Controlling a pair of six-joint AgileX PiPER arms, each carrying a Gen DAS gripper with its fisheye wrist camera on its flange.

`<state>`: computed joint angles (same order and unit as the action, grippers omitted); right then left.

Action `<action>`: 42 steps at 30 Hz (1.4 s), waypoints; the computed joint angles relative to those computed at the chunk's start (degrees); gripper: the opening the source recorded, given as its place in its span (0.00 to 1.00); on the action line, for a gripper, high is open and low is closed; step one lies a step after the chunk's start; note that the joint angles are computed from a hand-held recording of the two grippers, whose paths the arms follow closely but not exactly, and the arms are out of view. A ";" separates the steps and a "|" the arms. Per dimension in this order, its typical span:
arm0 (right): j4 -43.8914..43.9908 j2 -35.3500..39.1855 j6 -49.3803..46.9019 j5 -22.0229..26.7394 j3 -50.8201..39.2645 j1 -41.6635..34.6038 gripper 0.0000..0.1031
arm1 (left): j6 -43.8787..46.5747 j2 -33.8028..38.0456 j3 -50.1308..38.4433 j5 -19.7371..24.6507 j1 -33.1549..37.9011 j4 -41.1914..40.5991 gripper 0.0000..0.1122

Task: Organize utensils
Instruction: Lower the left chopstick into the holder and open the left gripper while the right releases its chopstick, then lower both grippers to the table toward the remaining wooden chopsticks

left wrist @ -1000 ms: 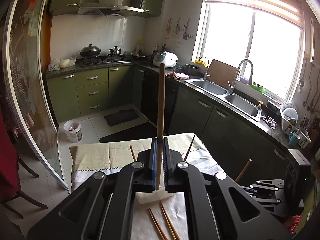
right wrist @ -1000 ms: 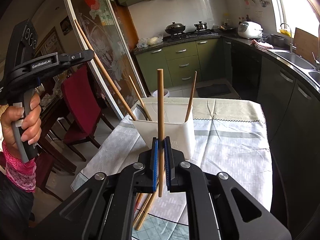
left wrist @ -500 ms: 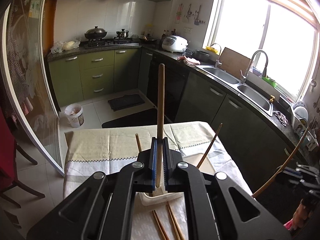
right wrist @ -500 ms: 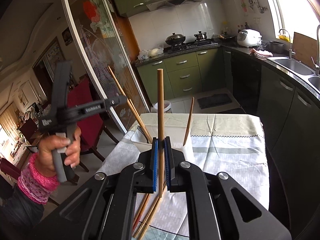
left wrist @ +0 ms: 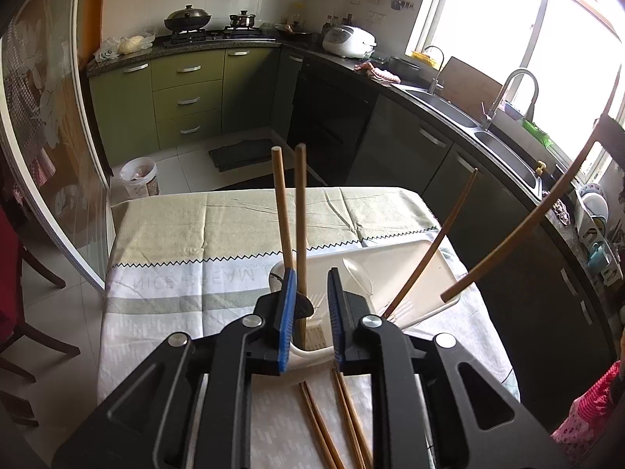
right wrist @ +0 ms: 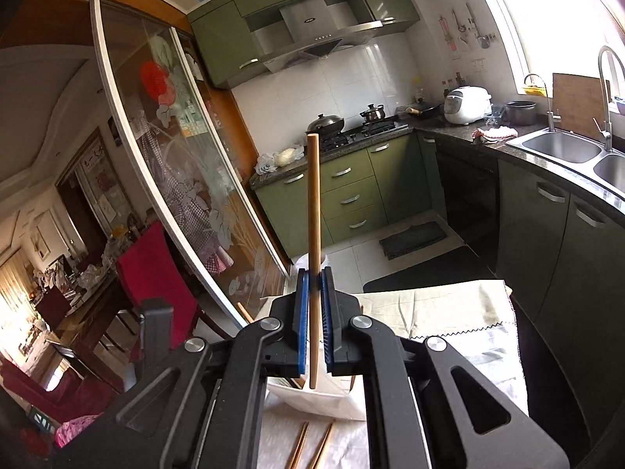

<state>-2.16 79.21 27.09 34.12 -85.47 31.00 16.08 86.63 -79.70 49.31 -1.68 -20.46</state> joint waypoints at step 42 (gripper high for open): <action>4.21 -18.23 -3.09 -6.63 38.17 1.19 0.20 | -11.00 -2.52 24.49 3.01 -8.30 7.84 0.23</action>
<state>2.05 60.97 24.00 27.49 -47.31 32.18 5.09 84.11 -55.21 52.32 -9.98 -12.62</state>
